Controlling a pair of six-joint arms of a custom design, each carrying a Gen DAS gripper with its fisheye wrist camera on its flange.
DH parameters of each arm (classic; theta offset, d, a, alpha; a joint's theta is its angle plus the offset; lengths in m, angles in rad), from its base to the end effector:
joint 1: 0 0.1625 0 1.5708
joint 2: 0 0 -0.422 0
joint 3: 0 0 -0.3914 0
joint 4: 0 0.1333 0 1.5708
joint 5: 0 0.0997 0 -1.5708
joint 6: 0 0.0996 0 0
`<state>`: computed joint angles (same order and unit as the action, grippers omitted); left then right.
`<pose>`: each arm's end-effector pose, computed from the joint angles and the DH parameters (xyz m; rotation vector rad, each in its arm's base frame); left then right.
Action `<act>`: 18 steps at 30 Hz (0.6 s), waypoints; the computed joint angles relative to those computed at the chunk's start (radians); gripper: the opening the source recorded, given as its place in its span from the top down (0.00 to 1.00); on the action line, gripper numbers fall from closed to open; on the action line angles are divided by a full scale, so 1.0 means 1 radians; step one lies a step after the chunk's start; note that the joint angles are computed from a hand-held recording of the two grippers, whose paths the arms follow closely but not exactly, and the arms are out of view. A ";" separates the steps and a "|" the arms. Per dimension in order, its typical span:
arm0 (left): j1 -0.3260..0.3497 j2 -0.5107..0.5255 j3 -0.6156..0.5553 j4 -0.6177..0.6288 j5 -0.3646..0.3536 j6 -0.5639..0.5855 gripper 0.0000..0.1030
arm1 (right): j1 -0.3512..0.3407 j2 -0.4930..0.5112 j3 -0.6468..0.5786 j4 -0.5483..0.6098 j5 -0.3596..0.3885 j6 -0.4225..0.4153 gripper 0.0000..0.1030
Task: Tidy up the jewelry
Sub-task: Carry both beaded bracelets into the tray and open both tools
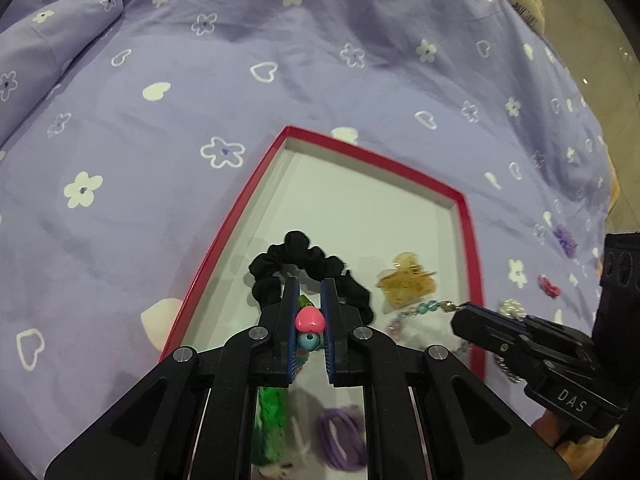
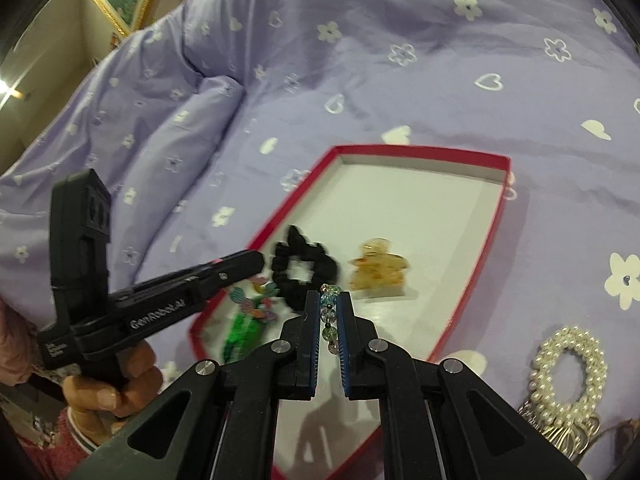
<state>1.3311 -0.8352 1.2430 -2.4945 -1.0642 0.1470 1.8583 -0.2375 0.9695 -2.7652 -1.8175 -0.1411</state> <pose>-0.0069 -0.7932 0.2936 0.3221 2.5603 -0.7094 0.3409 -0.7685 -0.0418 0.5250 -2.8034 0.6952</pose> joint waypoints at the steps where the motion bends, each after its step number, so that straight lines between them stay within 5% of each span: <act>1: 0.004 0.008 -0.012 0.011 0.001 -0.003 0.91 | -0.001 0.007 -0.010 0.008 -0.017 -0.002 0.93; 18: -0.004 0.048 -0.036 0.040 0.077 0.013 0.91 | 0.006 0.062 -0.099 0.093 -0.145 -0.065 0.88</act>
